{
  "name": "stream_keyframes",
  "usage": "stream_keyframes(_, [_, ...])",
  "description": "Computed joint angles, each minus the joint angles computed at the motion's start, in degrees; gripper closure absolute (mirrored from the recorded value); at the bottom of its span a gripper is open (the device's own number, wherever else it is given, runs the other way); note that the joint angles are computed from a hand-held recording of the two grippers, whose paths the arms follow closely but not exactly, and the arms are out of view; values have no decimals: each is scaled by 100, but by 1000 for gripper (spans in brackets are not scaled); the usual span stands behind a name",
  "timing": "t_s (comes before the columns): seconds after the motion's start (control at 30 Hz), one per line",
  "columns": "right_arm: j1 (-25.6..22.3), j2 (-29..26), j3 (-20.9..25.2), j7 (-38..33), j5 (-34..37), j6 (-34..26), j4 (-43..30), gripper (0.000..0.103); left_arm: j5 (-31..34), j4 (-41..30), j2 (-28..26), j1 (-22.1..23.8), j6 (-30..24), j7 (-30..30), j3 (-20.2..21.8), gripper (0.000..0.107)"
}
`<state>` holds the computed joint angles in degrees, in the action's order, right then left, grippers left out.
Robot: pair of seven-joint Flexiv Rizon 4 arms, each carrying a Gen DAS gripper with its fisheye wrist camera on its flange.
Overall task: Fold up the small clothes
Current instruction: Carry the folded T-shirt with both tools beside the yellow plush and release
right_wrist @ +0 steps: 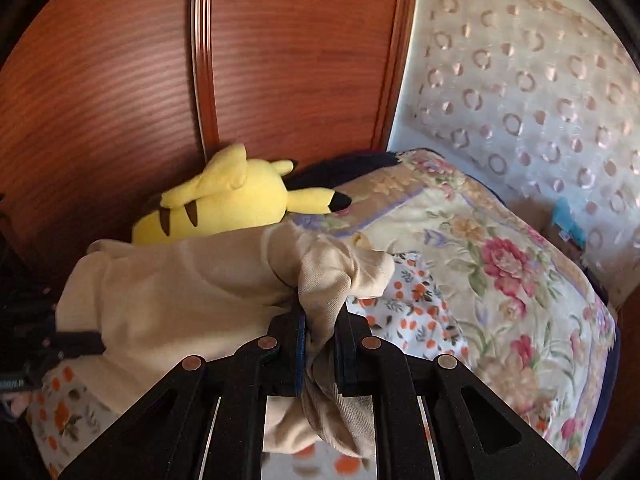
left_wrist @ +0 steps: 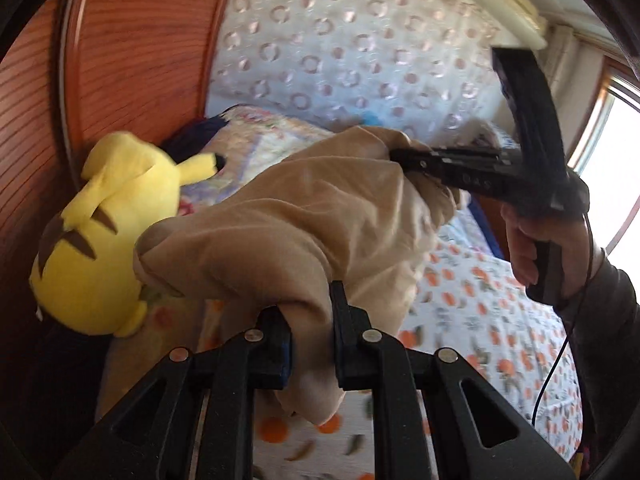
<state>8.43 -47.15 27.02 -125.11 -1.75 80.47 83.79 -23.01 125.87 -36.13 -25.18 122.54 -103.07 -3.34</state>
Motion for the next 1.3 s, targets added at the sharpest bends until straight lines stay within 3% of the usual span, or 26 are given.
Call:
stream_keyframes(0.1, [539,-489,-403,254,-261,-254,-704,93,148,55,-177,272,123,-285,-125,90])
stream_keyframes(0.2, [777,-935,-320,226,-358,-445,-1426,93,199,155,-273,275,361,-456,-111,90])
stream_keyframes(0.3, [851,-1001,-302,95,-281,-328,-1462,92,189,256,-314,273,568,-617,-130,90])
stream_keyframes(0.4, [677,-836,-162,-46,-164,-105,-1057,92,128,289,-328,206,572,-621,-102,90])
stream_keyframes(0.47, [612,-797,-136,-9,-81,133,-898,77,-247,325,-320,-118,683,-510,92,90])
stream_keyframes(0.57, [421,-693,-98,223,0,707,-575,64,-570,405,-281,-321,815,-361,168,90])
stream_keyframes(0.67, [-268,-687,607,106,-56,828,-238,64,-938,566,-193,-547,965,-139,234,74])
stream_keyframes(0.73, [-664,-699,952,61,-128,785,-2,64,-1172,681,-119,-684,1124,17,258,57])
stream_keyframes(0.8, [-856,-716,1074,85,-181,663,137,64,-1454,734,-61,-800,1226,228,264,57])
stream_keyframes(0.9, [-820,-693,895,217,-231,550,203,64,-2068,587,-70,-1043,1359,803,298,57])
stream_keyframes(1.0, [-600,-770,613,473,-231,488,40,64,-1949,301,-127,-783,1070,1146,126,57])
stream_keyframes(1.13, [-310,-984,293,789,-233,201,-387,64,-1866,-215,-365,-604,177,1636,44,57])
stream_keyframes(1.2, [-338,-1028,380,850,-121,-21,-565,64,-2030,-335,-432,-829,-93,1755,227,57])
stream_keyframes(1.27, [-327,-880,325,874,24,204,-386,64,-2326,-384,-475,-1179,-66,1883,469,57])
stream_keyframes(1.3, [-368,-824,357,853,53,247,-293,64,-2253,-341,-436,-1139,-28,1827,417,57])
